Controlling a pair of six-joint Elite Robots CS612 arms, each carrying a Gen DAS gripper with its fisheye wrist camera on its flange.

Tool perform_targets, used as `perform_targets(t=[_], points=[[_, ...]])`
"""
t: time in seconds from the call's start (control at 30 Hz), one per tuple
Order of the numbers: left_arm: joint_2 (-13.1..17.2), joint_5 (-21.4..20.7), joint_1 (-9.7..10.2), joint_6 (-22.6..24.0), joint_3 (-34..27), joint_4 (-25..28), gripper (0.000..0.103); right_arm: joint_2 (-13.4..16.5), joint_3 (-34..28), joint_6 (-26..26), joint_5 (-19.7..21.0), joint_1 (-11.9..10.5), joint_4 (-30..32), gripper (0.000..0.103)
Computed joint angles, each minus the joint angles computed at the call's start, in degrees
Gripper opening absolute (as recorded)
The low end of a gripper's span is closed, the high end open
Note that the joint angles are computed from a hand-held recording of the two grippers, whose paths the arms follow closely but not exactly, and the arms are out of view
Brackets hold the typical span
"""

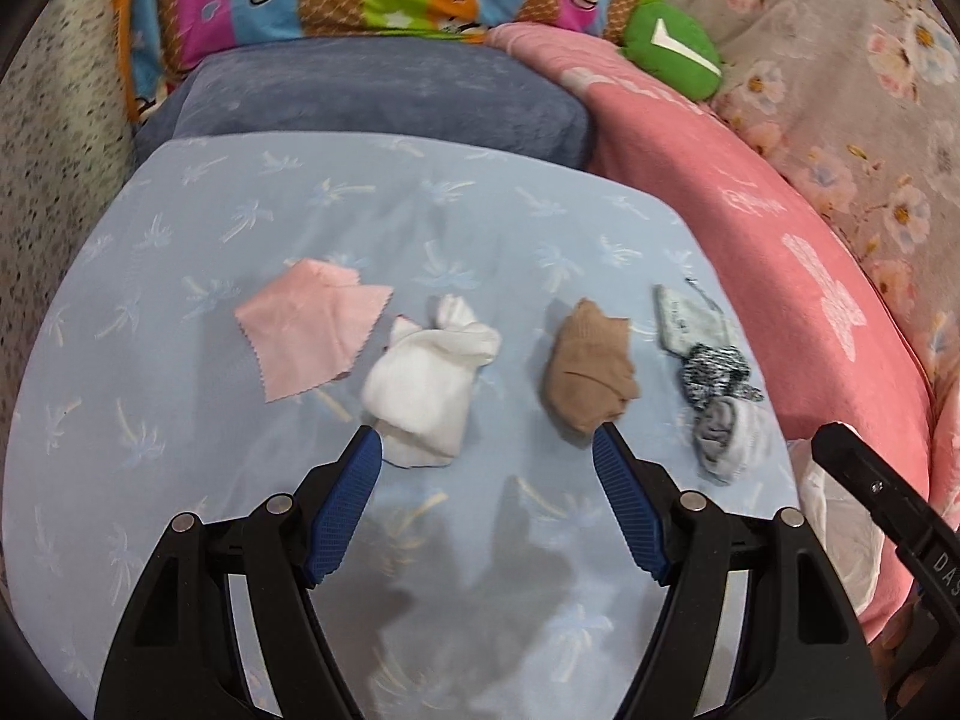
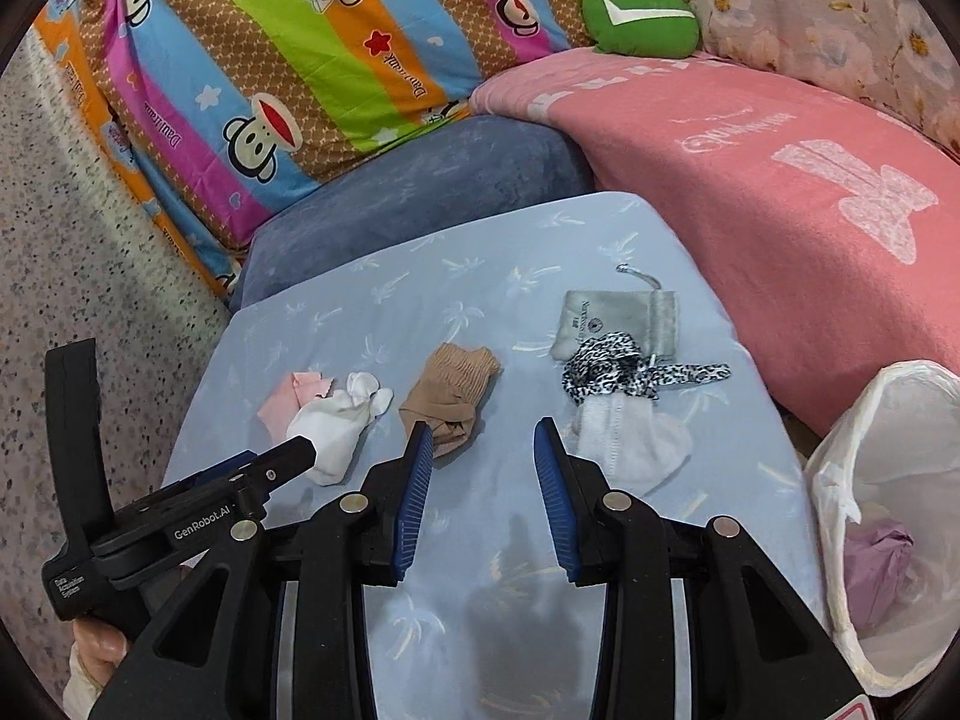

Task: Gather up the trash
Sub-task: 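Move both open tools back over the table toward the remaining cloths, then grasp the white sock with the left tool while the right tool grasps the tan stocking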

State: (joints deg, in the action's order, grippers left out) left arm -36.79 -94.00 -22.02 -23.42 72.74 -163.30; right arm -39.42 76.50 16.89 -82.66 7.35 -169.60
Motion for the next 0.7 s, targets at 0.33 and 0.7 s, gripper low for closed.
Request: perform_targets(t=[0.33, 0.7], points=[[3.5, -2.4, 1.4, -1.6, -5.2, 4.1, 0.069, 6.7, -10.7, -0.3, 0.9, 1.2, 8.4, 0.041], [5.9, -6.2, 2.13, -1.5, -8.7, 6.3, 0.033, 11.6, -17.8, 0.4, 2.3, 1.5, 14.7, 0.041]])
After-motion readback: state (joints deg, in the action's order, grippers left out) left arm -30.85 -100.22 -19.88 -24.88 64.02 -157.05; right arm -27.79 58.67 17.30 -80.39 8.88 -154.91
